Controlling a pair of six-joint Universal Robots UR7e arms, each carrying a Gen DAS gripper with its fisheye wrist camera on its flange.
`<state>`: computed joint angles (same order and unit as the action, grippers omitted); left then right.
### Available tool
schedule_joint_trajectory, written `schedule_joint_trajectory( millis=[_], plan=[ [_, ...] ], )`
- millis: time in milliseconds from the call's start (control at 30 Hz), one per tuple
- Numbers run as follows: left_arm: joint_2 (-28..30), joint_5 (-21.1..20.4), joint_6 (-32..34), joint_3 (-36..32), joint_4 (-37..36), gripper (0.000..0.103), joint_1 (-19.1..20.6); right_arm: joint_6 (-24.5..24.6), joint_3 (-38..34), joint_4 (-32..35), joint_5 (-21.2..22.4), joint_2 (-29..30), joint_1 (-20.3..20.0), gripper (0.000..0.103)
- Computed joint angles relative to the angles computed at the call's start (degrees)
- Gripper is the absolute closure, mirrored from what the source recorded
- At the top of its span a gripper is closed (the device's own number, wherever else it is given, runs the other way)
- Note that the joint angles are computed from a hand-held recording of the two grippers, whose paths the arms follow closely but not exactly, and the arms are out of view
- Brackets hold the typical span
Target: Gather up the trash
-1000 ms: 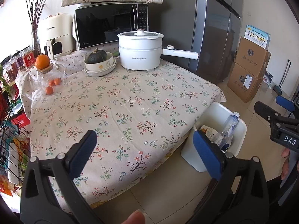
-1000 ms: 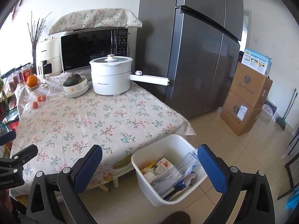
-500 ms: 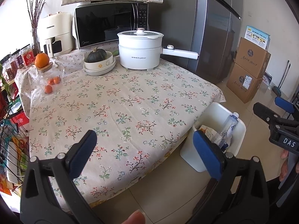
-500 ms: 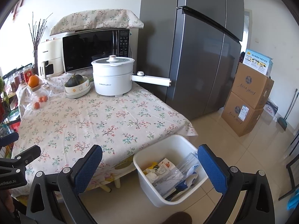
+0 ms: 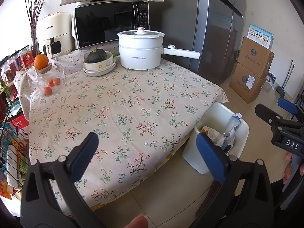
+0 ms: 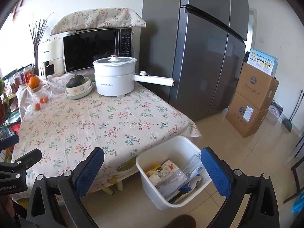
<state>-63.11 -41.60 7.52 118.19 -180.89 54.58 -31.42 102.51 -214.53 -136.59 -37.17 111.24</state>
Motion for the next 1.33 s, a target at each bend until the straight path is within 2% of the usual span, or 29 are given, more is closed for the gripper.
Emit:
schedule_joint_trajectory(
  millis=[1000, 1200, 1333],
  plan=[
    [-0.02, -0.38, -0.10, -0.18, 0.69, 0.001, 0.05, 0.11, -0.03, 0.39, 0.00, -0.16, 0.00, 0.000],
    [-0.32, -1.27, -0.96, -0.30, 2.35, 0.001, 0.26, 0.18, 0.03, 0.33, 0.04, -0.09, 0.00, 0.000],
    [-0.51, -0.16, -2.70, -0.70, 3.38, 0.001, 0.59, 0.47, 0.31, 0.36, 0.11, 0.00, -0.06, 0.000]
  ],
)
